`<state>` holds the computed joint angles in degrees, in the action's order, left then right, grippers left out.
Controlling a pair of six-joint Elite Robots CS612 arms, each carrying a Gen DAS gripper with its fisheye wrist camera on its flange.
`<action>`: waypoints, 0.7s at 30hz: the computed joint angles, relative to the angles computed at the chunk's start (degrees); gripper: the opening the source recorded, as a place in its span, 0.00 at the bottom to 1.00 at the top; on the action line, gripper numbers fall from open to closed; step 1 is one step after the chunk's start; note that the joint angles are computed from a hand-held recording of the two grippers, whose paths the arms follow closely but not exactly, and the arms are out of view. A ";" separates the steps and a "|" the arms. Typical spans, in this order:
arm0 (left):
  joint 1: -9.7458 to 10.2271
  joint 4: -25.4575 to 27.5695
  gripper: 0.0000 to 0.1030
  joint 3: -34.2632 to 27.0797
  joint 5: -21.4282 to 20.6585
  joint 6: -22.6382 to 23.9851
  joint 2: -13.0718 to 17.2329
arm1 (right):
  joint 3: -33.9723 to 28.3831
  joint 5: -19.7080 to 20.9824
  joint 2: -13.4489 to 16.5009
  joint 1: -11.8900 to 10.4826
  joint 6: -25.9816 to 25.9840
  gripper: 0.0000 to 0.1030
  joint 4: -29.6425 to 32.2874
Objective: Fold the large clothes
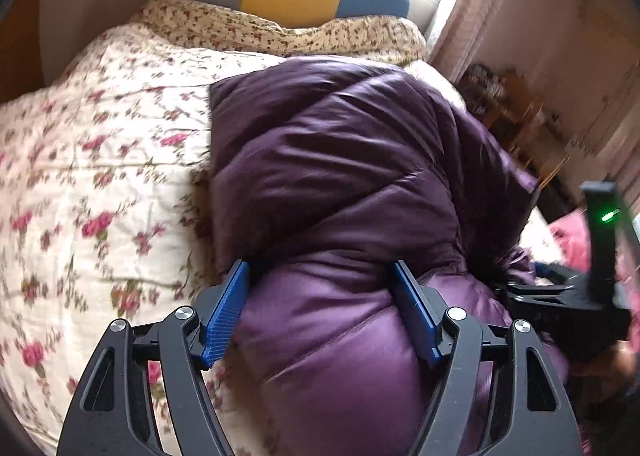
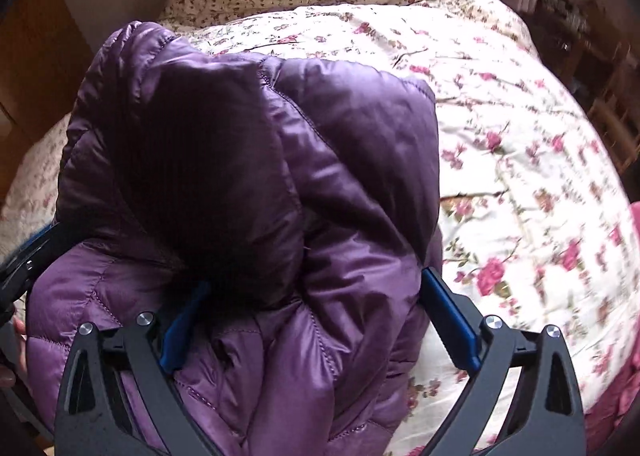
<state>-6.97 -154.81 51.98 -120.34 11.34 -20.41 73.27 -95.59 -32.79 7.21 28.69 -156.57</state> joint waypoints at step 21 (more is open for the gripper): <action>5.62 13.17 0.56 -9.46 -21.43 -4.26 4.67 | -0.88 16.39 1.38 0.93 0.76 0.27 -13.34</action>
